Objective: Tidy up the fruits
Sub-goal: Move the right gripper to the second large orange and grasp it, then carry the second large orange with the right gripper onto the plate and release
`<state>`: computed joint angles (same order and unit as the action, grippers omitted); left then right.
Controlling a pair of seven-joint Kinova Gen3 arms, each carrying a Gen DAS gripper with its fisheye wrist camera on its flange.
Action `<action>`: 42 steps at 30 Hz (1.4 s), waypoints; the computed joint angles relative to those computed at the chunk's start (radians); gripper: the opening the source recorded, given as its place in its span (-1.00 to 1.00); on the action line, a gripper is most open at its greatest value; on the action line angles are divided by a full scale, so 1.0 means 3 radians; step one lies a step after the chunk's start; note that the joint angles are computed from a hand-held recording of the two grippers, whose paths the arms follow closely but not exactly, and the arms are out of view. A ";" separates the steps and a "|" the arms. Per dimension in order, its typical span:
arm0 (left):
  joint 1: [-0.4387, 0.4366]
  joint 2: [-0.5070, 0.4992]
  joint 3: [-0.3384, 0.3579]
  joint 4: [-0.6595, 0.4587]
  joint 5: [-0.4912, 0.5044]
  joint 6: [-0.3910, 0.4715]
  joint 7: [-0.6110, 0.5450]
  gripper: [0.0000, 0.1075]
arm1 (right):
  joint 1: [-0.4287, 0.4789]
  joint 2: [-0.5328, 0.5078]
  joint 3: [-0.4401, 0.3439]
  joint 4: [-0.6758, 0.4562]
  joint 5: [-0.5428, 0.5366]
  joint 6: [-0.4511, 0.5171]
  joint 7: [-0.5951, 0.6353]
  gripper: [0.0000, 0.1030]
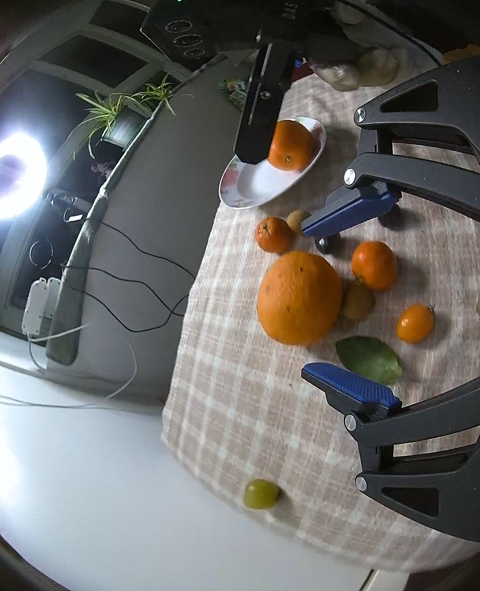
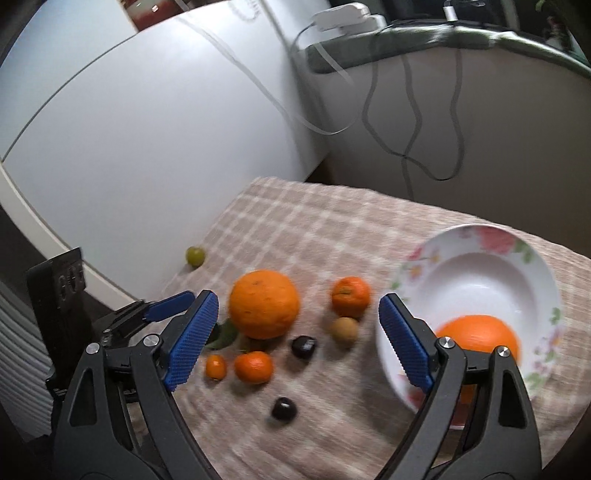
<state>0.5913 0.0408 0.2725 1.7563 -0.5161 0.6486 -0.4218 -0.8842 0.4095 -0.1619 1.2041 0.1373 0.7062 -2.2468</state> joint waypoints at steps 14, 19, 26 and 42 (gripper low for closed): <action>-0.0217 0.0036 -0.0094 0.0172 0.0728 -0.0467 -0.0604 0.31 | 0.0203 0.0604 -0.0214 -0.0707 -0.0863 0.0417 0.0341 0.33; -0.0250 0.0076 -0.0133 0.0172 0.0876 -0.0539 -0.0759 0.31 | 0.0160 0.0724 -0.0155 -0.0893 -0.0902 0.0576 0.0347 0.33; -0.0286 0.0182 -0.0179 0.0109 0.1090 -0.0548 -0.0992 0.27 | 0.0132 0.0891 -0.0107 -0.1147 -0.0929 0.0777 0.0322 0.33; -0.0094 0.0237 -0.0260 -0.0004 0.0820 -0.0432 -0.0815 0.23 | 0.0171 0.0943 -0.0142 -0.1149 -0.1087 0.0726 0.0365 0.29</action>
